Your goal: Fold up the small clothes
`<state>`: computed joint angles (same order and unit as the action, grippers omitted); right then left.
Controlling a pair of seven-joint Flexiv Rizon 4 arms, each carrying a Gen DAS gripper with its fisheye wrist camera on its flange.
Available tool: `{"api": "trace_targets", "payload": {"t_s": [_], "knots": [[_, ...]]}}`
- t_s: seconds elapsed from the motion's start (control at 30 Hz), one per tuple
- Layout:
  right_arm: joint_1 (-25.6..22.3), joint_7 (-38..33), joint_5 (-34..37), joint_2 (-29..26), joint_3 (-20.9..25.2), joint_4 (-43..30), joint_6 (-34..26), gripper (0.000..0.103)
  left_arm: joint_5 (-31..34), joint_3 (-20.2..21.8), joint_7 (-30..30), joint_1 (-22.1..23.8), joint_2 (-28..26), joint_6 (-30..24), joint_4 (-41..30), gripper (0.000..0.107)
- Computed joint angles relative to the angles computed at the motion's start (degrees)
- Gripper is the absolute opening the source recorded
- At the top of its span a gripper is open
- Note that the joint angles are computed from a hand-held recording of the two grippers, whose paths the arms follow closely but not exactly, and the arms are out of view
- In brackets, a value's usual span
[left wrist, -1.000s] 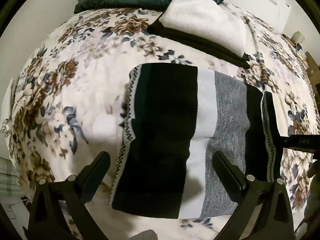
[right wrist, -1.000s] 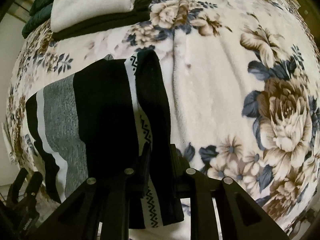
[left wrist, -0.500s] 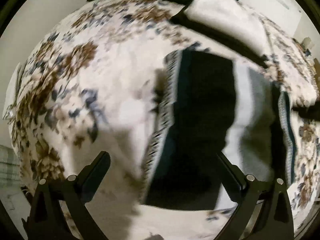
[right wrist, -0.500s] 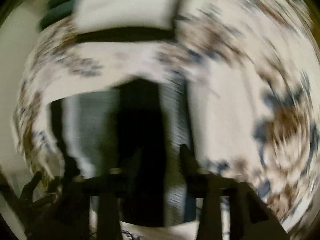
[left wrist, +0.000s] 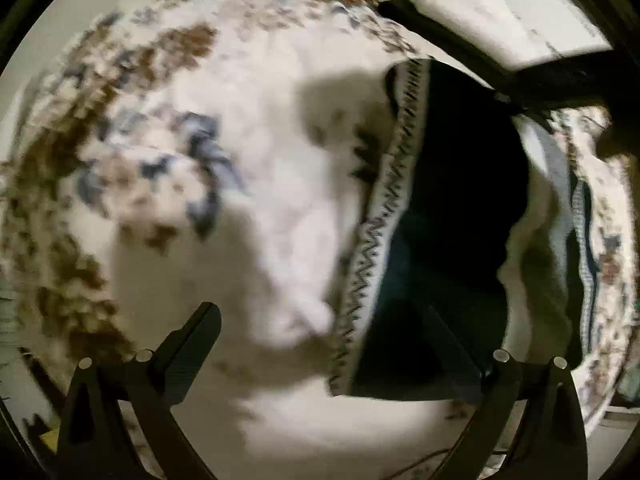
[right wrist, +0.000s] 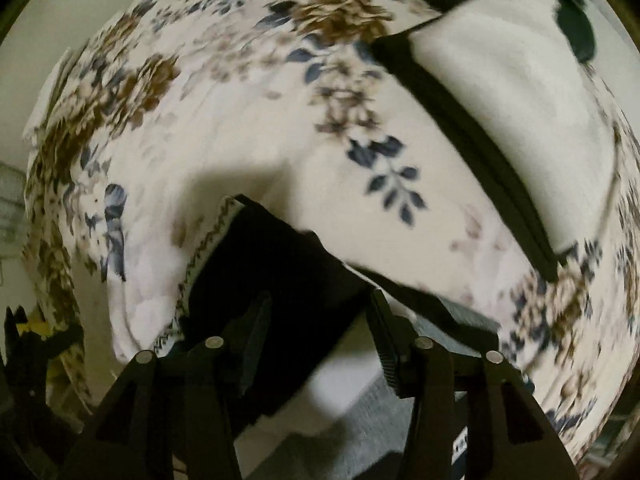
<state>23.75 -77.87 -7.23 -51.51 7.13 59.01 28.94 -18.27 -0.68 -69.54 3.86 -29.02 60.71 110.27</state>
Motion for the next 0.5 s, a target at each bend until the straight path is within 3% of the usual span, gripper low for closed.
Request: {"api": "trace_targets", "payload": {"t_s": [0.03, 0.1, 0.13, 0.17, 0.2, 0.23, 0.3, 0.4, 0.5], "knots": [[0.3, -0.4, 0.0, -1.9, 0.2, -2.9, -1.9, 0.059, -3.4, -2.8, 2.8, 2.1, -0.2, -0.1, 0.8, 0.102], [0.3, -1.1, 0.4, -4.3, 0.5, -6.8, -4.9, 0.059, -8.7, -6.2, 7.1, 4.2, -0.6, -0.2, 1.8, 0.085], [0.2, -1.7, 0.9, -6.2, 0.8, -10.0, -7.2, 0.056, -10.9, -7.3, 8.8, 4.7, -0.8, 0.0, 2.3, 0.068], [0.1, -2.1, 1.6, -7.8, 1.1, -13.1, -9.2, 0.05, -13.0, -8.4, 10.8, 5.1, -0.9, 0.1, 2.7, 0.042], [0.0, -1.9, 2.3, -8.8, 1.0, -15.1, -9.7, 0.027, -13.7, -8.4, 11.6, 4.8, -1.0, -0.6, 2.6, 0.036], [0.0, -1.5, 2.8, -9.7, 0.8, -16.8, -10.5, 0.012, -13.9, -7.9, 11.8, 4.1, -1.0, -0.6, 2.6, 0.033], [-0.1, -0.7, 3.8, -10.7, 0.5, -19.3, -10.7, 0.001, -14.4, -7.5, 12.6, 3.1, -0.6, 0.6, 3.1, 0.029], [0.4, 1.6, 3.7, -11.7, -0.9, -21.3, -9.4, 0.001, -15.6, -7.2, 13.5, 2.7, -0.4, 1.0, 3.7, 0.028], [-0.3, -0.9, 5.7, -15.8, 1.3, -30.3, -14.6, 0.001, -15.7, -6.6, 13.9, 2.3, -0.5, 0.7, 3.5, 0.028]]}}
